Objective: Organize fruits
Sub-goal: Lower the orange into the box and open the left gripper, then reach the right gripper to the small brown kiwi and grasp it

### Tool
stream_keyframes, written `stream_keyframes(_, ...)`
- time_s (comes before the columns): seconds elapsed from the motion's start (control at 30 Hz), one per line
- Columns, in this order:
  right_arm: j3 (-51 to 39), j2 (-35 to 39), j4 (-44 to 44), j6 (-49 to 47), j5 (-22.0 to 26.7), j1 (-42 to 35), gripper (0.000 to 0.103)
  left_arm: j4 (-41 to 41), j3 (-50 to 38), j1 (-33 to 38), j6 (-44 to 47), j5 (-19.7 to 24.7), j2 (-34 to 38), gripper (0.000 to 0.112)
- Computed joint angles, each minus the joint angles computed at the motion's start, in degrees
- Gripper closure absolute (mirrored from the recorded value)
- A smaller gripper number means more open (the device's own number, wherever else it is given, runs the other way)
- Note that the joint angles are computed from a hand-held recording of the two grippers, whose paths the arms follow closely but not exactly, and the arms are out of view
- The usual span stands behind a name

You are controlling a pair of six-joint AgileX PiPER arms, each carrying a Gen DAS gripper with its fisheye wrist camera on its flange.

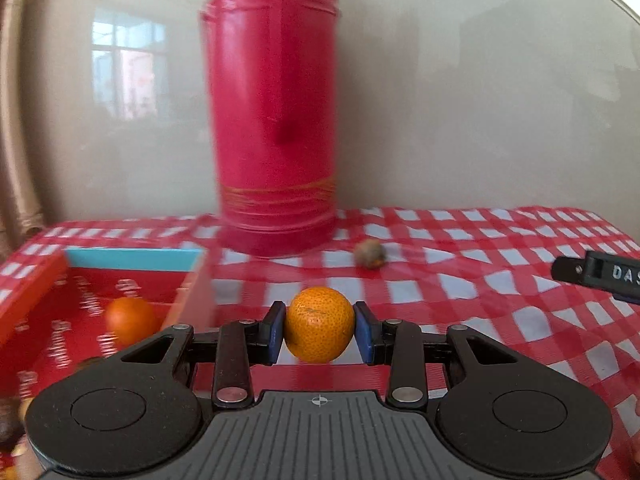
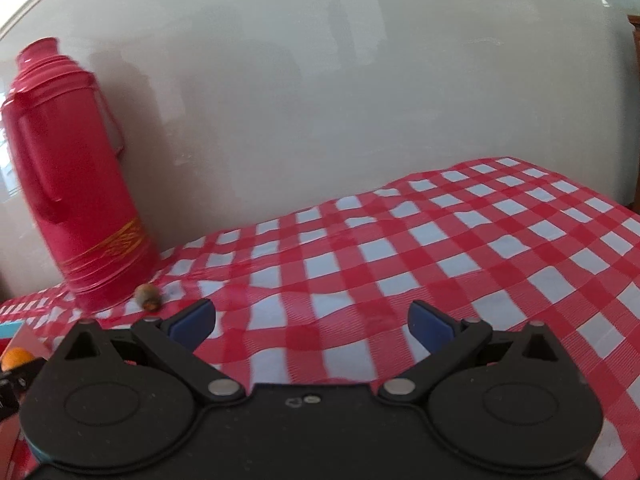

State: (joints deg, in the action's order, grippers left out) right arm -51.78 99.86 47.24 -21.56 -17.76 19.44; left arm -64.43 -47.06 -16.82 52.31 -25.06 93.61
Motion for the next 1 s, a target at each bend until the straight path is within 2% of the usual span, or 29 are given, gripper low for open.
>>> stream_keyframes(0.33,1.8,-1.9,1.8,-2.0,-1.4,4.3,0.006,-1.6,9.3,4.0,2.3,-3.0,-10.6,0.075)
stream_keyframes(0.6,1.0,-1.5,7.4,-8.7,-3.5,9.7,0.006,2.5,14.1,13.0,0.0,0.3,-16.4,0.075)
stream_keyframes(0.63,0.9,-1.3,7.8,-9.3,-3.8,10.1,0.006,2.8,14.4,14.0,0.2,0.8,-16.8,0.07)
stream_keyframes(0.67,0.8,-1.2,8.0,-9.8,-4.1,10.7,0.006,4.8,15.2,15.0,-1.6,0.8,-17.1,0.04)
stream_keyframes(0.7,0.7,-1.1,8.1,-10.0,-4.3,11.0,0.006,7.0,16.1,15.4,-3.9,-0.2,-17.4,0.017)
stream_keyframes(0.77,0.5,-1.0,9.1,-10.8,-4.7,11.8,0.006,8.4,17.4,15.7,-4.8,-2.4,-18.5,0.015)
stream_keyframes(1.0,-1.0,0.0,11.7,-14.6,-5.3,14.2,0.006,15.2,18.3,22.5,-10.0,1.4,-20.4,0.015)
